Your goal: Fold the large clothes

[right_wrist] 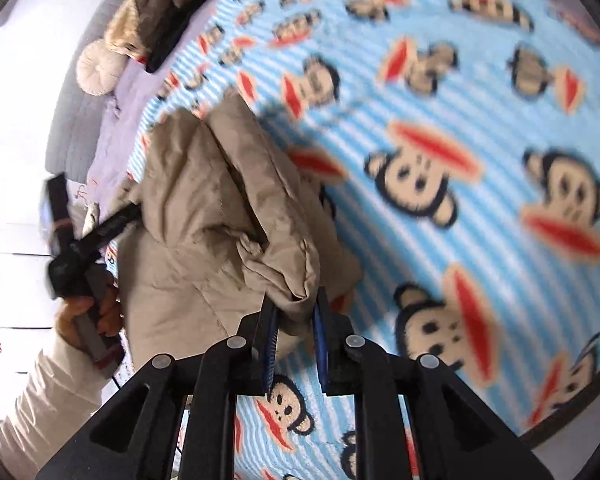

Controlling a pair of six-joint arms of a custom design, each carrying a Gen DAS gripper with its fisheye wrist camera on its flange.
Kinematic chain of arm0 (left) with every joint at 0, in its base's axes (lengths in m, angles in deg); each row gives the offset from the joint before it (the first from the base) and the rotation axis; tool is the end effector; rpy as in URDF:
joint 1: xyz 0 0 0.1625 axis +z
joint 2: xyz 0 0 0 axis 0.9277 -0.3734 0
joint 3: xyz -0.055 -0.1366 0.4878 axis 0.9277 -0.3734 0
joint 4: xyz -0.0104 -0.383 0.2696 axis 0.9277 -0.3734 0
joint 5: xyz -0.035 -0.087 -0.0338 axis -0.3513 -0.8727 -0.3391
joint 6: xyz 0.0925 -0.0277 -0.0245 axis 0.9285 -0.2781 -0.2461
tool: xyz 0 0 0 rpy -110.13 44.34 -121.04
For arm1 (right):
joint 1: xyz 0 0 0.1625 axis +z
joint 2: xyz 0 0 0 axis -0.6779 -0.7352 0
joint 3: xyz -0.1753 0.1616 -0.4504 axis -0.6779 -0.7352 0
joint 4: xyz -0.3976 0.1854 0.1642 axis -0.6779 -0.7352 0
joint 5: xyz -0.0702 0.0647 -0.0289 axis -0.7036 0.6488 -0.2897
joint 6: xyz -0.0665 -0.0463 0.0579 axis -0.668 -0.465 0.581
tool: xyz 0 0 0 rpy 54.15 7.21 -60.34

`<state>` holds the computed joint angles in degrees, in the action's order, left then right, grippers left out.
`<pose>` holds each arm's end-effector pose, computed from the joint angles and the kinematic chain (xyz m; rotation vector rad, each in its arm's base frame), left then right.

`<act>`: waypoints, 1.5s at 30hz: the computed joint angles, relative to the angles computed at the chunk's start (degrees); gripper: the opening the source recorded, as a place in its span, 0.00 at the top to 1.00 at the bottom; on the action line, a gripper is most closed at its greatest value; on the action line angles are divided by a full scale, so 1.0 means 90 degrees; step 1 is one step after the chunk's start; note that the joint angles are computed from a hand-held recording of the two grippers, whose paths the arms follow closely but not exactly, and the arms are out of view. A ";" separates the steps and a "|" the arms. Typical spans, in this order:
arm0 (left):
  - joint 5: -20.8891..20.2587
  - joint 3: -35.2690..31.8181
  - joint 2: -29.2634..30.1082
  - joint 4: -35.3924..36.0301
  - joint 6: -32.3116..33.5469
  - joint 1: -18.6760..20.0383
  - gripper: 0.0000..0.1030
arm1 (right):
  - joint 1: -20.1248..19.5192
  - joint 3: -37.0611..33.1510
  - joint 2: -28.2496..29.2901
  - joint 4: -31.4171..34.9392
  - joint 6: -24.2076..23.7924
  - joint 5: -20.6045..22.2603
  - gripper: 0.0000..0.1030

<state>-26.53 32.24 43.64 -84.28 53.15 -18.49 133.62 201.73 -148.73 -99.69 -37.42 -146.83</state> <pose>-0.4103 -0.8023 0.0467 0.6773 2.1903 -0.2407 0.1091 -0.5442 0.4044 -0.6586 -2.7278 0.8301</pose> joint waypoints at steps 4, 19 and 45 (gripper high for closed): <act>0.0081 0.0034 -0.0044 0.0113 -0.0126 -0.0035 0.19 | 0.0141 -0.0412 0.0320 0.0024 -0.0896 0.0042 0.83; -0.0300 0.1146 -0.1176 0.0163 -0.1097 -0.0258 0.07 | -0.0142 -0.0817 0.1027 0.1015 -0.1238 0.0174 0.83; -0.0974 0.1763 -0.1849 0.0774 -0.2144 -0.0137 0.01 | -0.0200 -0.1599 0.1340 0.1369 -0.1383 0.0184 0.29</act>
